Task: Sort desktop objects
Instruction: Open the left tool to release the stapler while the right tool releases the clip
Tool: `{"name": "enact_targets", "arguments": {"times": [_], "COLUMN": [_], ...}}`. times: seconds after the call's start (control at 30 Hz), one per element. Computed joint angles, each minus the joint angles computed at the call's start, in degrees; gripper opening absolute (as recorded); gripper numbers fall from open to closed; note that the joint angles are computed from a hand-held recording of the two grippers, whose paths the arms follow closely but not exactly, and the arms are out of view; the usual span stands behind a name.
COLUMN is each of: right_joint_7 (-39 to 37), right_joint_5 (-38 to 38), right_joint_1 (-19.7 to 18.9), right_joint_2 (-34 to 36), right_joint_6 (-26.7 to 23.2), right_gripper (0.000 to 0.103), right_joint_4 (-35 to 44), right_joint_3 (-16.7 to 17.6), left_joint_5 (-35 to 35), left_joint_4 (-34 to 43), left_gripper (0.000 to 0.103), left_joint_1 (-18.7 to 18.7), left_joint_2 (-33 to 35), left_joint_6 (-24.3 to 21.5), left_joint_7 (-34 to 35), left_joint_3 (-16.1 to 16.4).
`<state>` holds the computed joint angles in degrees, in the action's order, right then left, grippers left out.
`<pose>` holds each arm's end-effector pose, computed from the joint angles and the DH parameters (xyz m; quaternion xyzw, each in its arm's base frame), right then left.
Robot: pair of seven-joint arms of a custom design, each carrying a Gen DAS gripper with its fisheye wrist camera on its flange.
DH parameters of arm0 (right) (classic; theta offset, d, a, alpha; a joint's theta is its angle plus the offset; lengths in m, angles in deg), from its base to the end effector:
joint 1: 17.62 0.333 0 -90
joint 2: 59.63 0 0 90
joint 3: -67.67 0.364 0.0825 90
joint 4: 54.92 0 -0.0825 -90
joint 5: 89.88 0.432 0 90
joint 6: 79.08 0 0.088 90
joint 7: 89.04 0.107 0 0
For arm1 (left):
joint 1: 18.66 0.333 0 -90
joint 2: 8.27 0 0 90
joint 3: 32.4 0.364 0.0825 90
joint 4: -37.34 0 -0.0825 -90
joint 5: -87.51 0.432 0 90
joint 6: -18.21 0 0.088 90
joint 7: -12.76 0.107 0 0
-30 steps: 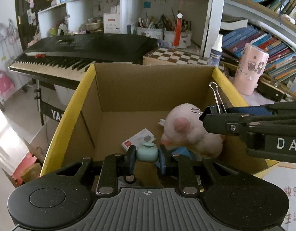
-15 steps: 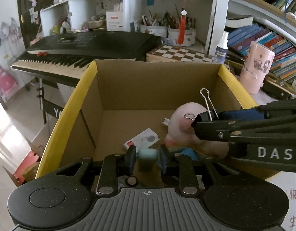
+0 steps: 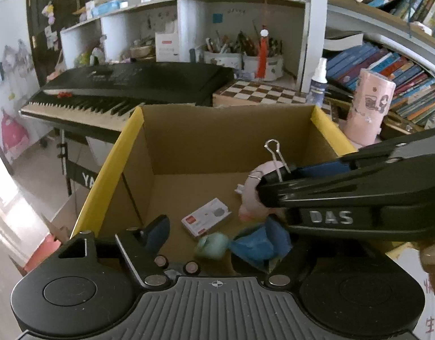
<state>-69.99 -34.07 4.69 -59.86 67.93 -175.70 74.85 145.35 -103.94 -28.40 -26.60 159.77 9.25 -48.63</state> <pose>0.5442 0.2931 0.4863 -0.8862 0.2441 -0.0456 0.3910 0.4376 -0.2202 0.4580 -0.7704 0.4865 -0.2156 0.3512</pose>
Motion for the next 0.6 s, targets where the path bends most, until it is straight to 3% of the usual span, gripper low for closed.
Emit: {"name": "enact_targets", "arguments": {"times": [0.33,0.6], "right_joint_7": [-0.53,-4.36], "right_joint_5": [2.49,11.34], "right_joint_1": [0.25,1.21], "right_joint_2": [-1.01,-6.88], "right_joint_6": [0.25,5.33], "right_gripper": [0.049,0.050], "right_joint_4": [-0.93,-5.68], "right_joint_3": [0.06,-0.91], "left_joint_5": [0.17,4.21], "left_joint_4": [-1.23,-4.15], "left_gripper": [0.082,0.082], "left_joint_1": [-0.39,-0.42], "left_joint_2": [-2.50,-7.19], "left_joint_6": [-1.79,-2.29], "left_joint_7": [-1.36,-8.79], "left_joint_3": [-0.96,-3.06]}}
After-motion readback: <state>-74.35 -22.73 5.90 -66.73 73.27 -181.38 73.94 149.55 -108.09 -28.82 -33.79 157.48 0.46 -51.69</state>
